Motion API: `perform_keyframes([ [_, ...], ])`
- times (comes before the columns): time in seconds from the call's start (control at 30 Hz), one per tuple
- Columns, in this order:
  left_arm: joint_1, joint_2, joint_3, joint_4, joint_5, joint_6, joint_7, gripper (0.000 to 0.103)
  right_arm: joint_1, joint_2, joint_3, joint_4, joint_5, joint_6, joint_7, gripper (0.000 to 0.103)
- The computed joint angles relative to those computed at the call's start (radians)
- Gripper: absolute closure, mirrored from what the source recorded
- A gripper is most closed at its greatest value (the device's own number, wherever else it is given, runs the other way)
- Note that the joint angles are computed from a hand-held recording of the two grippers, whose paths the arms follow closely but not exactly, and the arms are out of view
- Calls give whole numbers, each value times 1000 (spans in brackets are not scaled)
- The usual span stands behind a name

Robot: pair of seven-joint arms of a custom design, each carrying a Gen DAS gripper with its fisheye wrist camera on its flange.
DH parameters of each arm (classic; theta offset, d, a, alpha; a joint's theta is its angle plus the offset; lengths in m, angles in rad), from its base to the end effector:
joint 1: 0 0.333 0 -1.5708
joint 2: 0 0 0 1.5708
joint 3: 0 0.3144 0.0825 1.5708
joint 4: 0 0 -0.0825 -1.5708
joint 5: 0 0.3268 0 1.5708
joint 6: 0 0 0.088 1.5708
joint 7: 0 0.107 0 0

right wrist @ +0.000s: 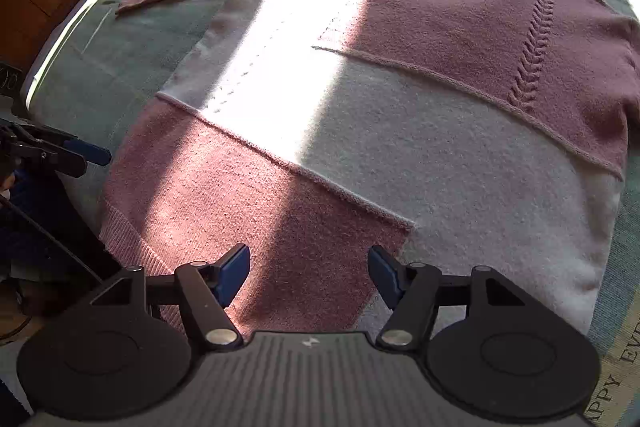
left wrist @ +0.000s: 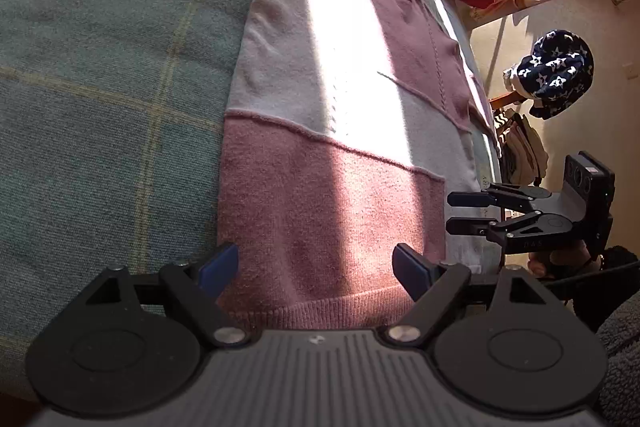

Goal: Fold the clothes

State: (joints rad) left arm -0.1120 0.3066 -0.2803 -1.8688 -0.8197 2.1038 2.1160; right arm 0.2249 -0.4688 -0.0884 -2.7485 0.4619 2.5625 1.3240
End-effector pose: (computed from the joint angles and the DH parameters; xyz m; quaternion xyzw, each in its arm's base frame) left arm 0.5253 -0.2413 0.3985 0.4866 -0.7882 0.2625 0.2702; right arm 0.3446 0.0403 0.4204 -0.7016 0.6790 0.0154 0.2153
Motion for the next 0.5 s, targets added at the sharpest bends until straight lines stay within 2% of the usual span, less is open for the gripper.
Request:
perform_keyframes([
  [0.1,0,13,-16,15,-28,-36,38,18,-2,2,1,-15,9,10,11,33],
  [0.23,-62,28,5,15,127,25,-79,19,7,12,3,-21,28,34,21,33],
  [0.27,-62,23,5,3,144,30,-91,22,4,8,8,-25,22,35,26,32],
  [0.4,-58,-36,5,-10,213,-5,-108,21,-76,-59,50,-59,-128,-44,107,30],
  [0.5,-71,-54,-13,12,231,24,-4,20,-117,-136,54,-98,-201,-64,152,30],
])
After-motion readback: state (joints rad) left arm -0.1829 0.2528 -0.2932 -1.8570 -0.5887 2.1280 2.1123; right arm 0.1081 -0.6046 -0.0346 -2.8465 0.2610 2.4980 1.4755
